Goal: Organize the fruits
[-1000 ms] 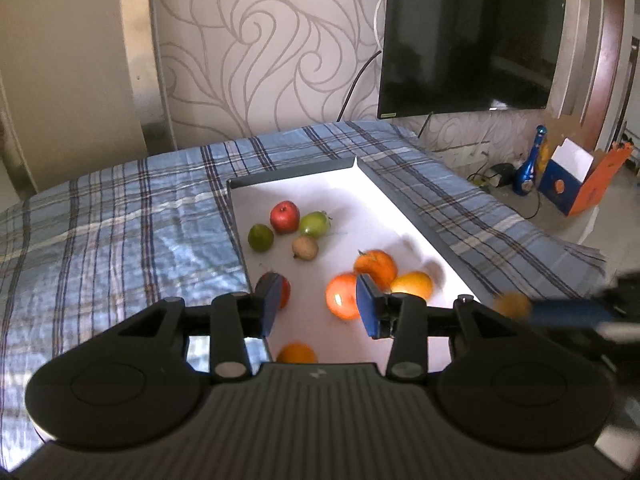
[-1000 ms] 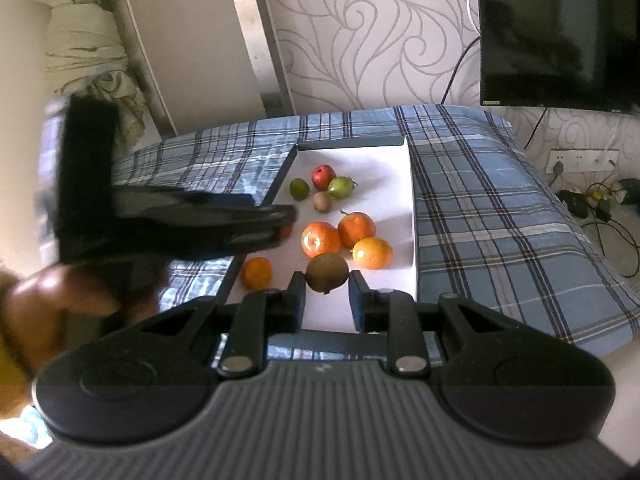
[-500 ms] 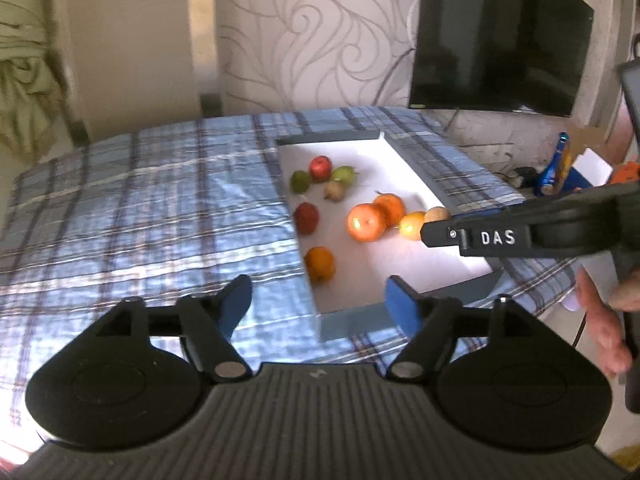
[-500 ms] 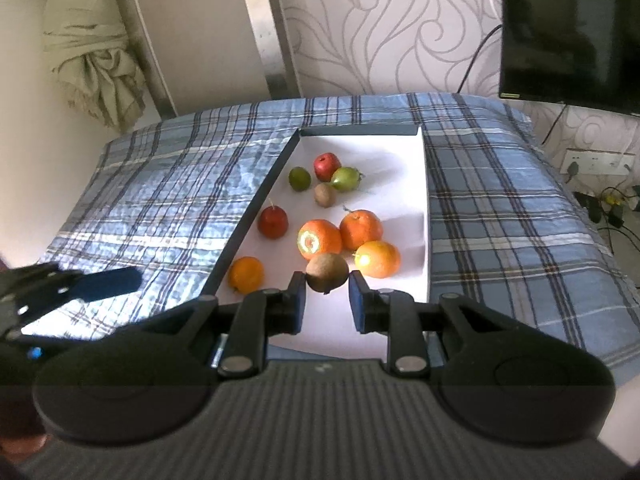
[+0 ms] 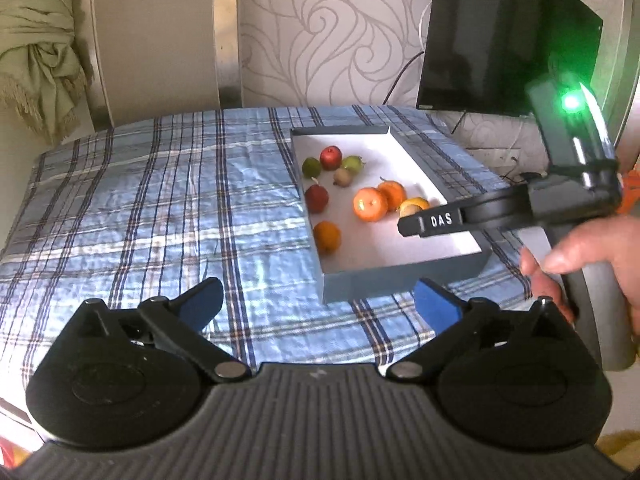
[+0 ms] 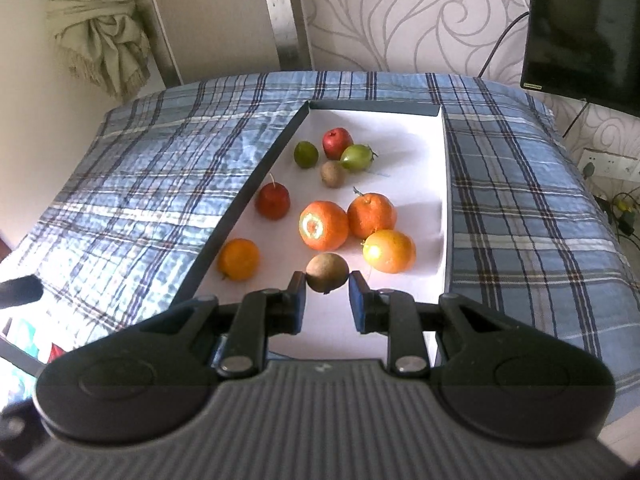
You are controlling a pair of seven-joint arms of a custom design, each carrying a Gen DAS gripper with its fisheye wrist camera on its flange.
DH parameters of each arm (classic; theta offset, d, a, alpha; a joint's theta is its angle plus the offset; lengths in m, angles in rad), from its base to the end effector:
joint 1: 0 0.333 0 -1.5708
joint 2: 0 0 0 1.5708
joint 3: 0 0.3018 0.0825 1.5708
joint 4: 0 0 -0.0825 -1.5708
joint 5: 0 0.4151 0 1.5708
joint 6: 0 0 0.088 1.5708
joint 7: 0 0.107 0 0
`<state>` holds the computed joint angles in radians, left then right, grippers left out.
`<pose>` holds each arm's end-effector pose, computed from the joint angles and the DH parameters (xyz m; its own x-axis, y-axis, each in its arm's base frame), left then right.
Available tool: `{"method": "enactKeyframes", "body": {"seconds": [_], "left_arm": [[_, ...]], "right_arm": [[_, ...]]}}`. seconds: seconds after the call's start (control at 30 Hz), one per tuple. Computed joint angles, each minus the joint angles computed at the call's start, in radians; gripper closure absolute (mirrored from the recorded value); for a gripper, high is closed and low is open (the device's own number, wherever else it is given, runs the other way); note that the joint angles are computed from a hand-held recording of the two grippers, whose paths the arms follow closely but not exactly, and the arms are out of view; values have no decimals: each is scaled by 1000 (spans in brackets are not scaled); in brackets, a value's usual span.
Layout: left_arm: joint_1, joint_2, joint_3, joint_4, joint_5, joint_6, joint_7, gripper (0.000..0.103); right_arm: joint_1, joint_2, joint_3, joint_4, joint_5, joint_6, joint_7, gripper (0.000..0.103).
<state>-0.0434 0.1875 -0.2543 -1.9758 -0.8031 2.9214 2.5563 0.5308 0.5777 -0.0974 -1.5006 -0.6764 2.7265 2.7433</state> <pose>0.6403 -0.1422 0.4194 -0.5143 -0.8576 0.0068 -0.5673 0.3342 -0.7526 0.6803 0.3562 0.3721 -0.1097 -0.9842 -0.1388 -0.6954 0.1758 -0.6968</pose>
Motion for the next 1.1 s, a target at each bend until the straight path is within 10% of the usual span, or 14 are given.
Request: {"method": "enactKeyframes", "body": {"seconds": [0.47, 0.57, 1.1], "left_arm": [[-4, -47, -55, -88, 2, 208, 73, 0], [-1, -47, -65, -86, -24, 211, 102, 0], [-59, 7, -30, -22, 17, 146, 35, 0]], "right_arm": [[-48, 53, 49, 65, 105, -19, -149, 76], [-42, 56, 43, 71, 122, -15, -180, 49], [72, -250, -66, -268, -229, 34, 292, 45]]}}
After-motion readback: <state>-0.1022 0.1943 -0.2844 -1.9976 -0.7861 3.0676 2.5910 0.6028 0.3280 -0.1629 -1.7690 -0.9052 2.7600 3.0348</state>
